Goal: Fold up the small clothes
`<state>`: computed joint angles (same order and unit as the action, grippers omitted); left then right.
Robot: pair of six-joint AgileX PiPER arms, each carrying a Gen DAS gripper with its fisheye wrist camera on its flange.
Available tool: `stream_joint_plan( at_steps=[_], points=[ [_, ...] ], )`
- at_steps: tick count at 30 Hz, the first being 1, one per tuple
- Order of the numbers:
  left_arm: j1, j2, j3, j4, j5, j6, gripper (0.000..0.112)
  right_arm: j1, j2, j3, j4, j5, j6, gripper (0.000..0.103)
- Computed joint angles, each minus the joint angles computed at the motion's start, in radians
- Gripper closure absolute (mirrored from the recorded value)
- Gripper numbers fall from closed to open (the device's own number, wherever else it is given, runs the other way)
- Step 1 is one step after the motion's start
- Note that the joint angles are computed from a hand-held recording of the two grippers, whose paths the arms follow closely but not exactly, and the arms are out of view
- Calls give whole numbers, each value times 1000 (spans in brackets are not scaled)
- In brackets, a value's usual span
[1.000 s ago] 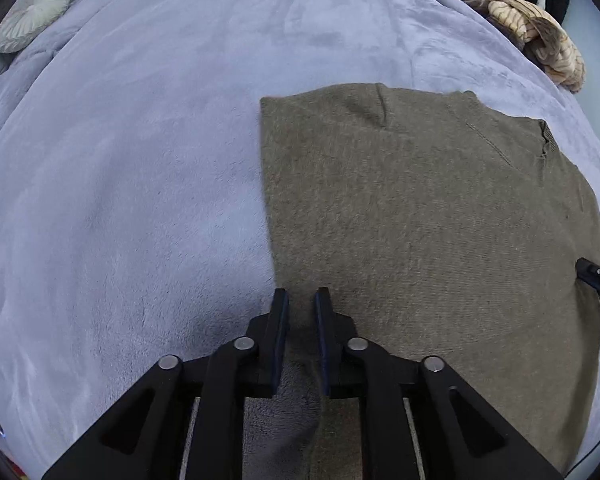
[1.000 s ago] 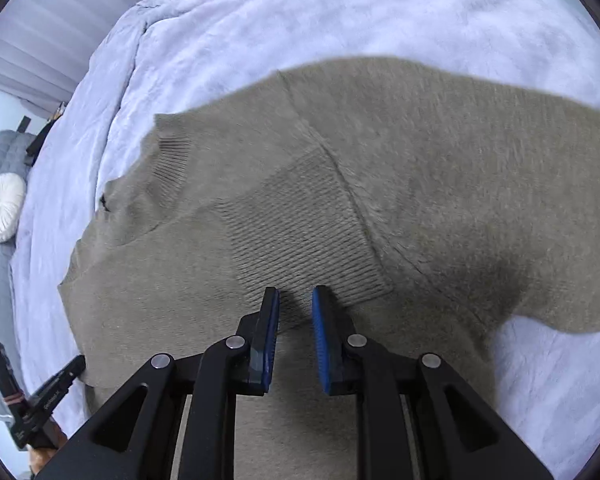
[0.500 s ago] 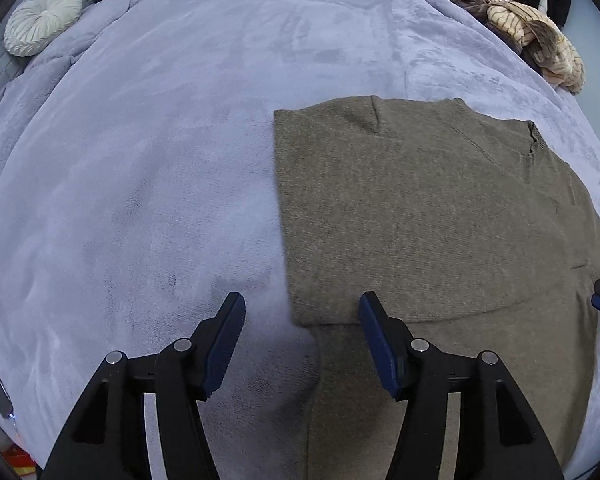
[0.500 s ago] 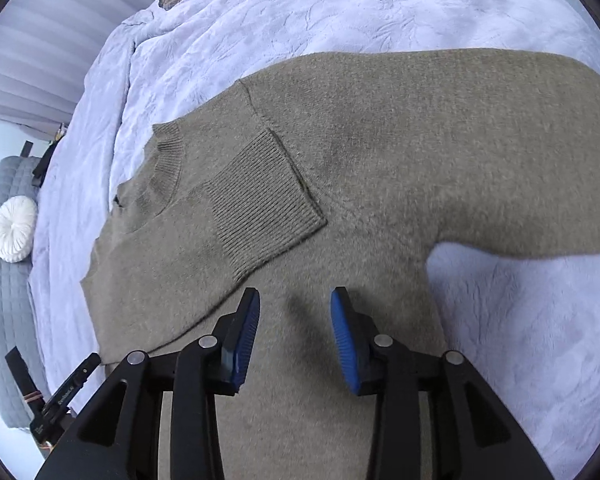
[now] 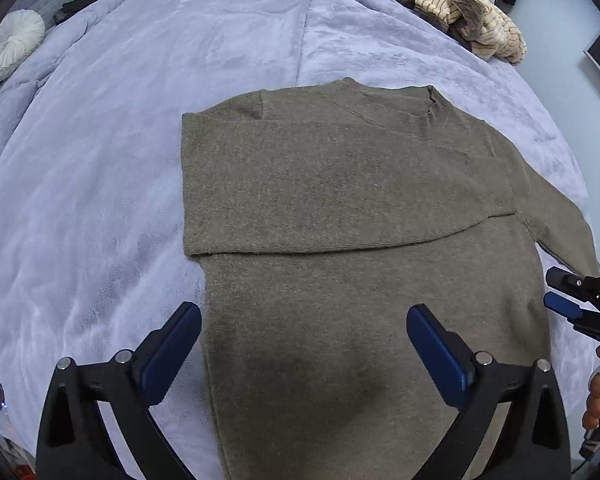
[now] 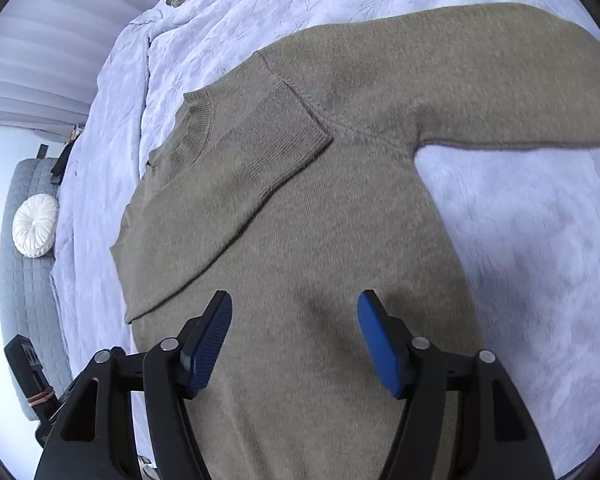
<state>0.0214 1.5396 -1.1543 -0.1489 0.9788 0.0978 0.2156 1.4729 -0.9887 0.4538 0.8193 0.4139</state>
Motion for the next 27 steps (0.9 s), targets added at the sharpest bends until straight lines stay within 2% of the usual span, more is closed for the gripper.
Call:
stream_joint_plan(
  at_steps=[2, 9, 15, 18, 21, 27],
  points=[
    [-19, -26, 4, 12, 0, -26, 9, 5, -35, 26, 1, -3, 17, 23],
    [-99, -14, -37, 81, 32, -128, 9, -11, -121, 105, 11, -11, 54, 23],
    [-157, 17, -67, 136, 42, -204, 9, -145, -212, 207, 61, -5, -24, 23],
    [-179, 61, -98, 114, 73, -204, 9, -325, -258, 286, 169, 4, -160, 23],
    [-220, 83, -113, 100, 87, -207, 9, -572, -276, 354, 288, 34, -341, 23],
    [-318, 121, -140, 86, 79, -232, 9, -976, -182, 364, 424, 56, -649, 23]
  ],
)
